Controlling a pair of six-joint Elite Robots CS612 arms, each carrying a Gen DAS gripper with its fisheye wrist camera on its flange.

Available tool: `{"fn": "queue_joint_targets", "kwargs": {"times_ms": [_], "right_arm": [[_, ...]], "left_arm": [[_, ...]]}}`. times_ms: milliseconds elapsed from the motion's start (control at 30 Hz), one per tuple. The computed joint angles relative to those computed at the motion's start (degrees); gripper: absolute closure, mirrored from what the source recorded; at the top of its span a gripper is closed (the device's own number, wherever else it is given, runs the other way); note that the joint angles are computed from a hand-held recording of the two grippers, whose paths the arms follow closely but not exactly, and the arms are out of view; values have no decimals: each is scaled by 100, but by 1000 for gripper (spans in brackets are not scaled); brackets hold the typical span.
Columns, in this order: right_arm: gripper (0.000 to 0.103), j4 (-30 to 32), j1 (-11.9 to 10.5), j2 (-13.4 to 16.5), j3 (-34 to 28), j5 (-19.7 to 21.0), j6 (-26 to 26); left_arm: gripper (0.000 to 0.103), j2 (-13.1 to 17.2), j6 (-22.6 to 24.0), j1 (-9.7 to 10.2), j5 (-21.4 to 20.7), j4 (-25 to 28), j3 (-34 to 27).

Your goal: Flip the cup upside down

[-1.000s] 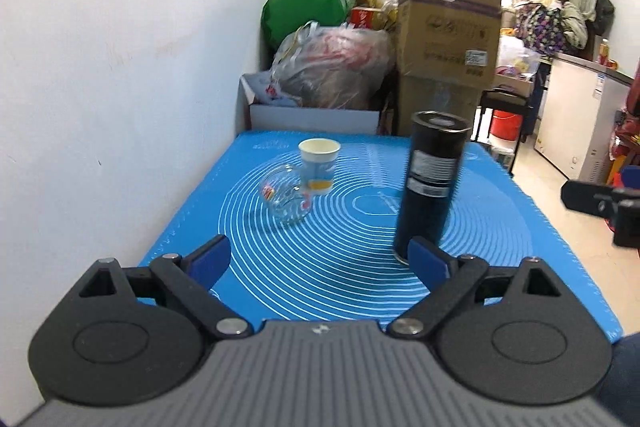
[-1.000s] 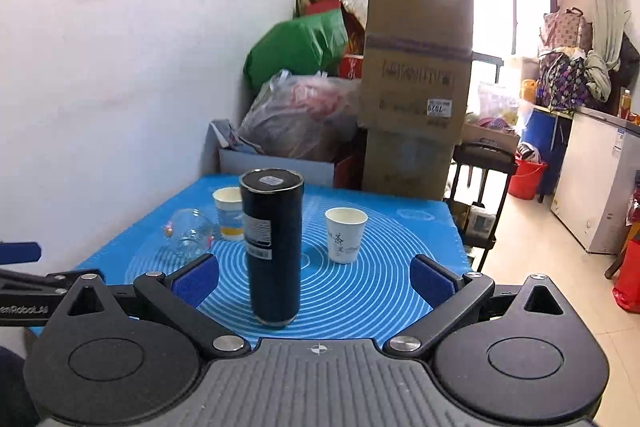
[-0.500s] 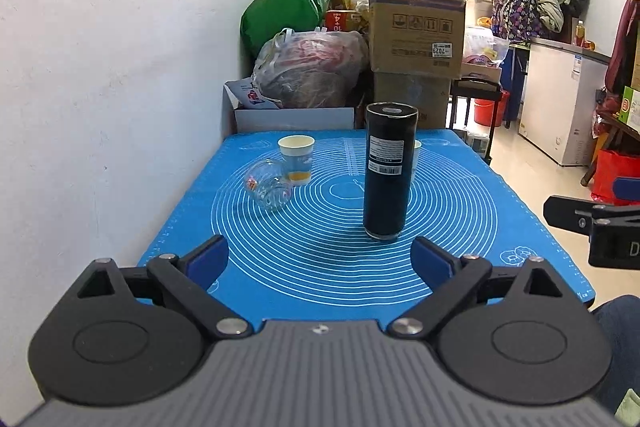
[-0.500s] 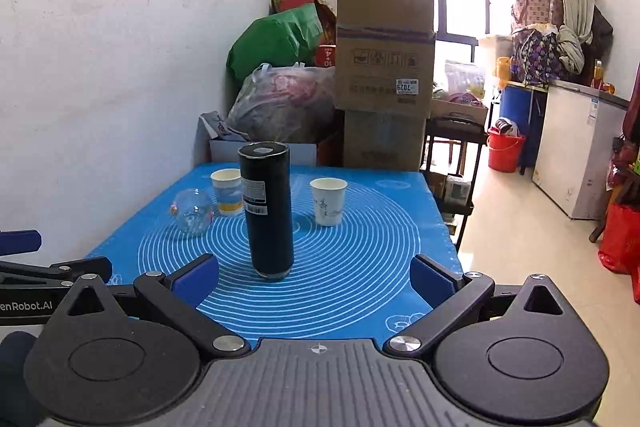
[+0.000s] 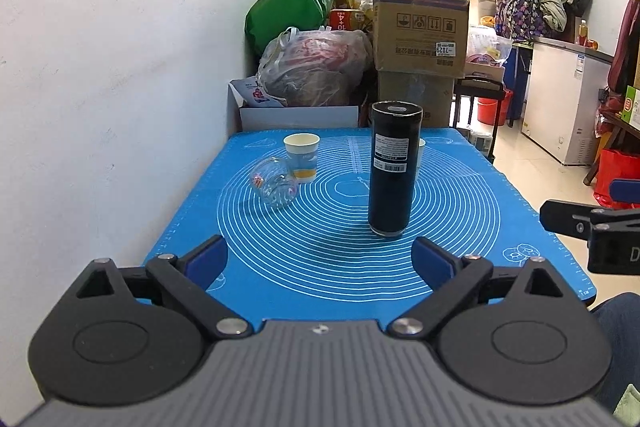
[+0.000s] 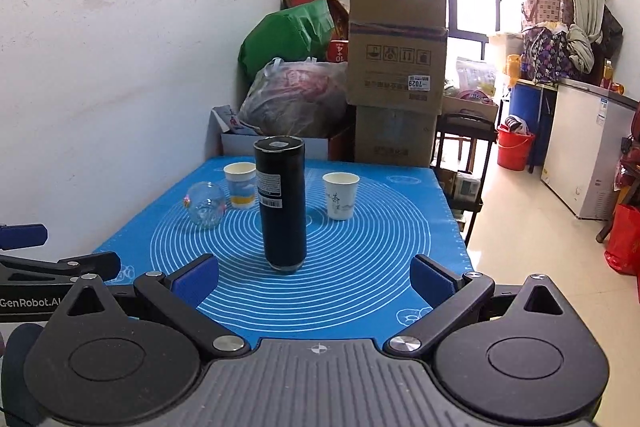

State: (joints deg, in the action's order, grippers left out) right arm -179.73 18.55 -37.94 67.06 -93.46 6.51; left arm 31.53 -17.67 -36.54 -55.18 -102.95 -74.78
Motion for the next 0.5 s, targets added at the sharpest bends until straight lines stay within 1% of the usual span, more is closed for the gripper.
{"fn": "queue_joint_targets", "kwargs": {"times_ms": [500], "right_arm": [[0, 17, 11, -39, 46, 50, 38]], "left_arm": [[5, 38, 44, -2, -47, -46, -58]]}}
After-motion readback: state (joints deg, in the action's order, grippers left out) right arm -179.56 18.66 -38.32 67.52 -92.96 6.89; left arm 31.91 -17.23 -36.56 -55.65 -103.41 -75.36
